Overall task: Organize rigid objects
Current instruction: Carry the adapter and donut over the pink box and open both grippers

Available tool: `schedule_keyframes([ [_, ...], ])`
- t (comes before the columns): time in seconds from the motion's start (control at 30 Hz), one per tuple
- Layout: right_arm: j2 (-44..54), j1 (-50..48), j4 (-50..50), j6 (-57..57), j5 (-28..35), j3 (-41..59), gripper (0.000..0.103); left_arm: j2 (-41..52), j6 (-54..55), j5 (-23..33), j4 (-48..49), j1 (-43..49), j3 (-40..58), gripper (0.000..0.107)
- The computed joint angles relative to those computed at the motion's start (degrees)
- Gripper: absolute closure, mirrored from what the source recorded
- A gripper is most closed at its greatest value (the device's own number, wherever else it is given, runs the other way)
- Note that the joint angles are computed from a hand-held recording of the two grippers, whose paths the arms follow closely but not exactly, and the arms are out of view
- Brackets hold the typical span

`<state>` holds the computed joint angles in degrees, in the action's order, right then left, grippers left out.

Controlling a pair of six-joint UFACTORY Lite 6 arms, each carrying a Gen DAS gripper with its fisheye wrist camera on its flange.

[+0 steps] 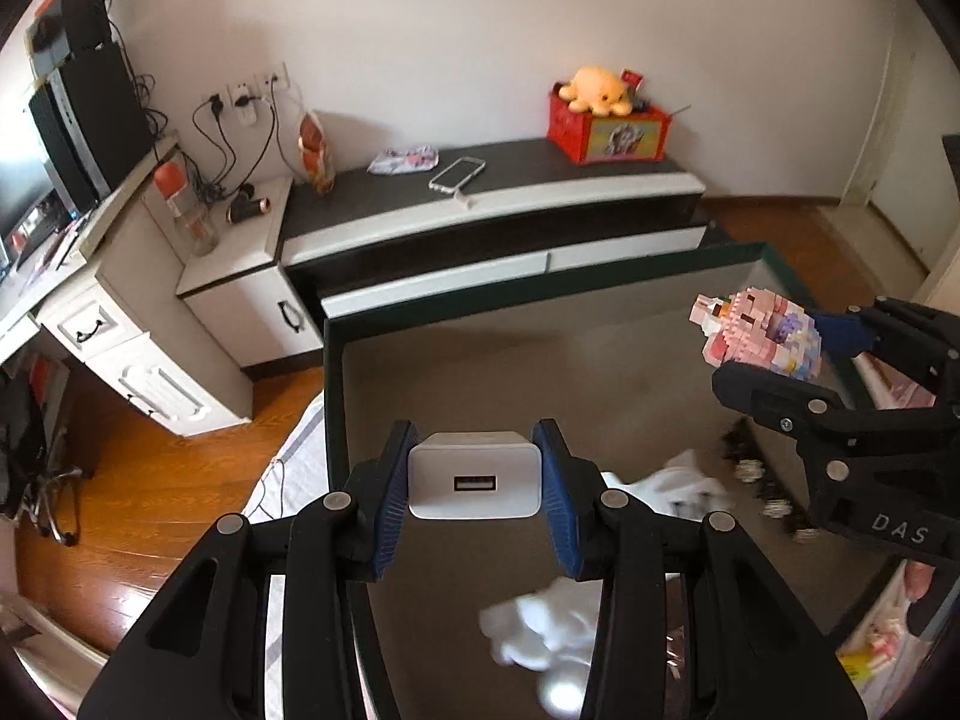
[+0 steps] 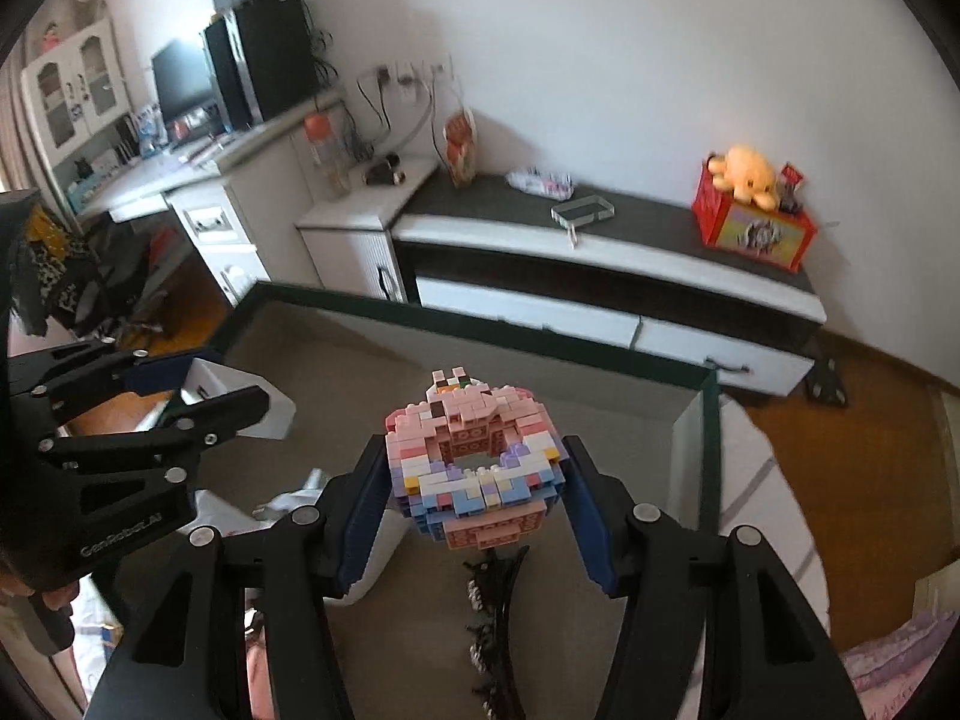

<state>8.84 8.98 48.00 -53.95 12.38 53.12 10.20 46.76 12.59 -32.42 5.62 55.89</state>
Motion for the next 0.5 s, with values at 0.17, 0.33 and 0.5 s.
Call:
schedule_keyframes([
  [0.17,8.0,0.2,-19.1,18.3,1.2,6.3,0.046,2.7,-3.5,-0.7,4.0,-0.4,2.1,0.066],
  [0.33,9.3,-1.1,-14.0,14.2,4.6,8.1,0.045,1.4,-4.2,0.2,3.8,-0.6,1.8,0.047],
  [0.5,4.2,-1.6,-7.6,8.8,4.0,3.4,0.034,-5.1,-3.6,0.0,3.1,-0.4,-2.9,0.03],
])
